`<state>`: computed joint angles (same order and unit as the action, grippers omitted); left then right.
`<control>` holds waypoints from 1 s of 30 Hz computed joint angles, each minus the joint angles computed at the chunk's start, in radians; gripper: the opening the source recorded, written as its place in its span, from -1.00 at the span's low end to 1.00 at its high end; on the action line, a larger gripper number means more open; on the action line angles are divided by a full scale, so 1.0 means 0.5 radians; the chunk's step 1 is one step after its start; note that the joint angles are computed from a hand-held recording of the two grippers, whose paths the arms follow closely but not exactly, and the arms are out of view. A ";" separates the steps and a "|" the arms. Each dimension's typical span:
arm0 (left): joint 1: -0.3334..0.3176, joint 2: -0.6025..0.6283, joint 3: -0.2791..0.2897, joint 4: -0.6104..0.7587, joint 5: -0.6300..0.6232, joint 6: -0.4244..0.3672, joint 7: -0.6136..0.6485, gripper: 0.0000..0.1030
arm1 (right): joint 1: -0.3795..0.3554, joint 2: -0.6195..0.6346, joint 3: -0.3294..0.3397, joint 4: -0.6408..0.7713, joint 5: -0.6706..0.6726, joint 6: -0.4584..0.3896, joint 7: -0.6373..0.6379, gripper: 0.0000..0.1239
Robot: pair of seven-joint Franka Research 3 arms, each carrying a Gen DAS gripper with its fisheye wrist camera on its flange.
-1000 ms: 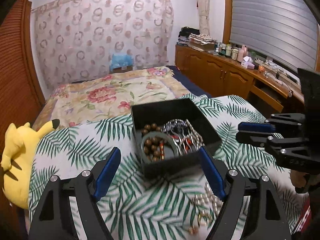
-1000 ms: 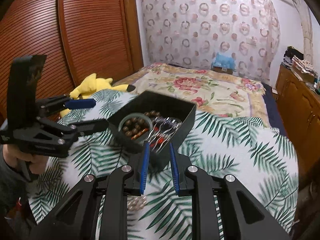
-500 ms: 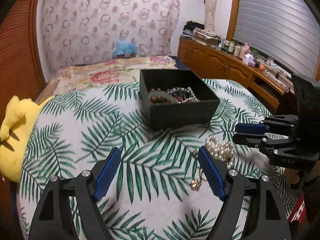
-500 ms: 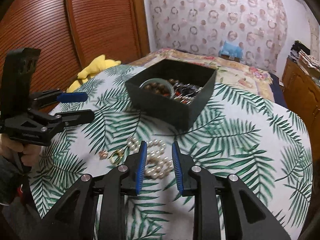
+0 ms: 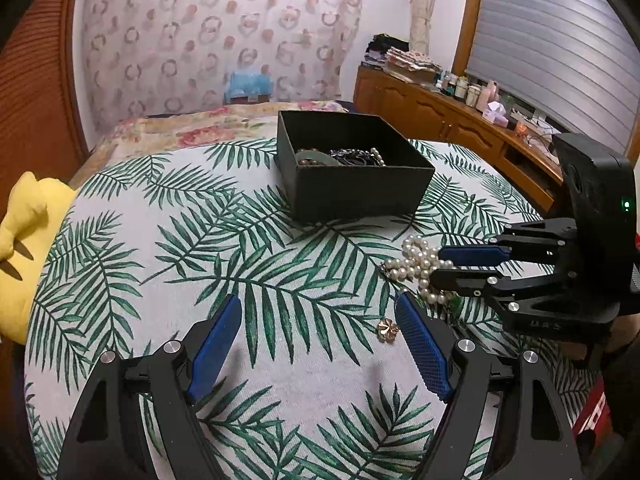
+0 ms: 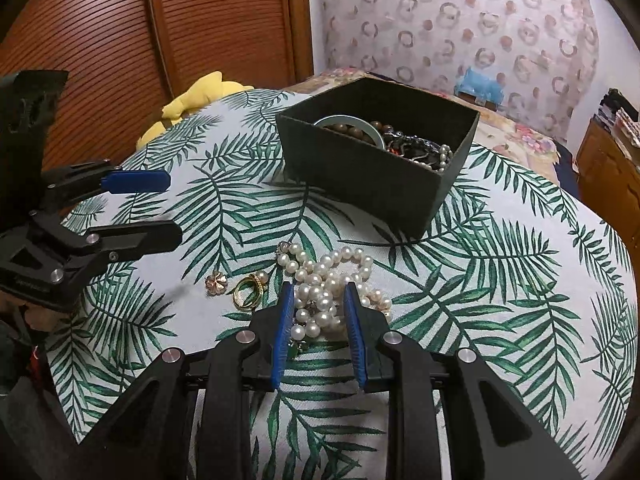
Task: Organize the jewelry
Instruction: 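Grasp a gold ring with the left gripper while the right grasps a pearl strand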
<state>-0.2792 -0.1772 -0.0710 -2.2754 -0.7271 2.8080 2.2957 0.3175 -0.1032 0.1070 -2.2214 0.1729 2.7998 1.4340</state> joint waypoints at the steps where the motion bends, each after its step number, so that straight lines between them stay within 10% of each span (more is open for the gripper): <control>1: 0.000 0.001 -0.001 -0.001 0.002 -0.005 0.001 0.48 | -0.001 0.004 0.001 0.004 -0.007 -0.003 0.003 -0.55; 21: -0.050 0.000 -0.035 -0.017 -0.013 -0.028 0.074 0.48 | -0.135 -0.265 0.044 -0.194 -0.119 0.247 0.148 -0.86; 30: -0.058 0.058 -0.078 0.045 0.028 -0.079 0.116 0.03 | -0.229 -0.329 0.058 -0.248 -0.195 0.291 0.270 -0.86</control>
